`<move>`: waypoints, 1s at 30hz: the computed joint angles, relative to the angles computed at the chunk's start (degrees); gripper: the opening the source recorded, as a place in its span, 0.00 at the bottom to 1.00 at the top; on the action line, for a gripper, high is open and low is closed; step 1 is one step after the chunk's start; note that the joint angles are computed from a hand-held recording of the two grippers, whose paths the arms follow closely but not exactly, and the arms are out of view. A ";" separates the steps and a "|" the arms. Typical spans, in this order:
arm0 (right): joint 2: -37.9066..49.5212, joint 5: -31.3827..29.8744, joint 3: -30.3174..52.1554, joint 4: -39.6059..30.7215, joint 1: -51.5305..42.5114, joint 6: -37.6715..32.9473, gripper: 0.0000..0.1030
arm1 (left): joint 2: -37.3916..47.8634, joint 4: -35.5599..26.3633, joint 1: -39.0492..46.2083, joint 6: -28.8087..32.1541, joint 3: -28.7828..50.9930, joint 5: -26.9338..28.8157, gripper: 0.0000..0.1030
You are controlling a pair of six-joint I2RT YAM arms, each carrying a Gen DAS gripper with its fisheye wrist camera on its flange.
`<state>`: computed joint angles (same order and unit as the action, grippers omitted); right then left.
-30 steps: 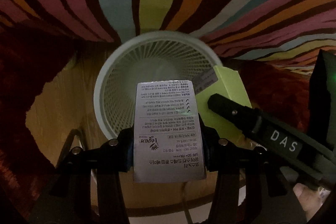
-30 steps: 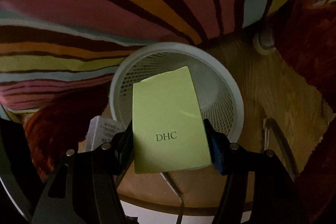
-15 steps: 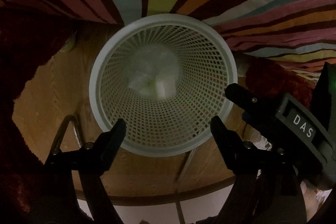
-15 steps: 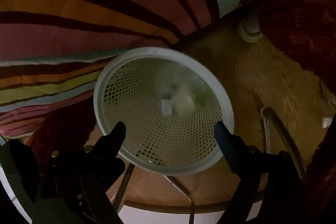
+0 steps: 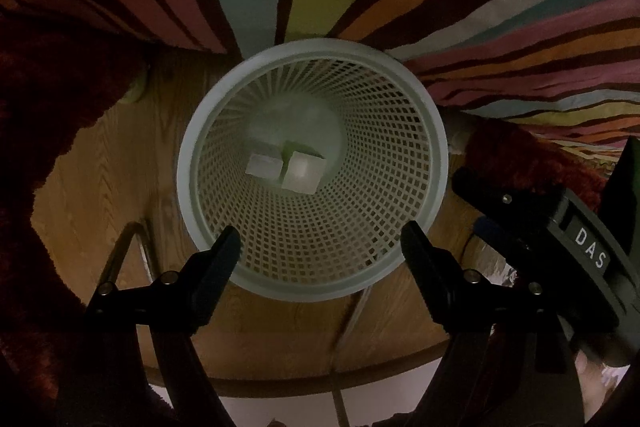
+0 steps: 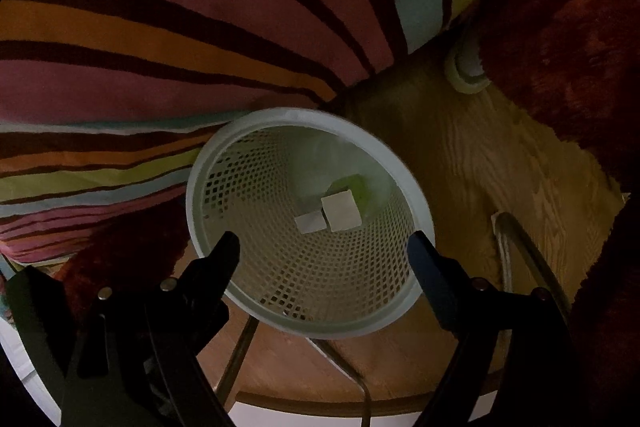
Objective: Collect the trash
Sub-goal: 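Raise both open tools back toward the items on the bed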
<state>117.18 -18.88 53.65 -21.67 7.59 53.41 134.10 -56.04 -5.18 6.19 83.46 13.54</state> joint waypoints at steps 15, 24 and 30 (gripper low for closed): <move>-8.82 2.80 -3.44 0.32 0.75 0.52 0.79 | -5.79 2.46 1.79 0.55 -3.63 1.57 0.78; -18.25 8.28 -3.75 -3.08 2.66 -2.80 0.79 | -15.33 6.84 2.88 3.56 -7.86 1.93 0.78; -27.97 15.54 -2.67 -6.23 2.93 -7.37 0.79 | -25.53 13.30 2.98 7.21 -11.82 0.23 0.78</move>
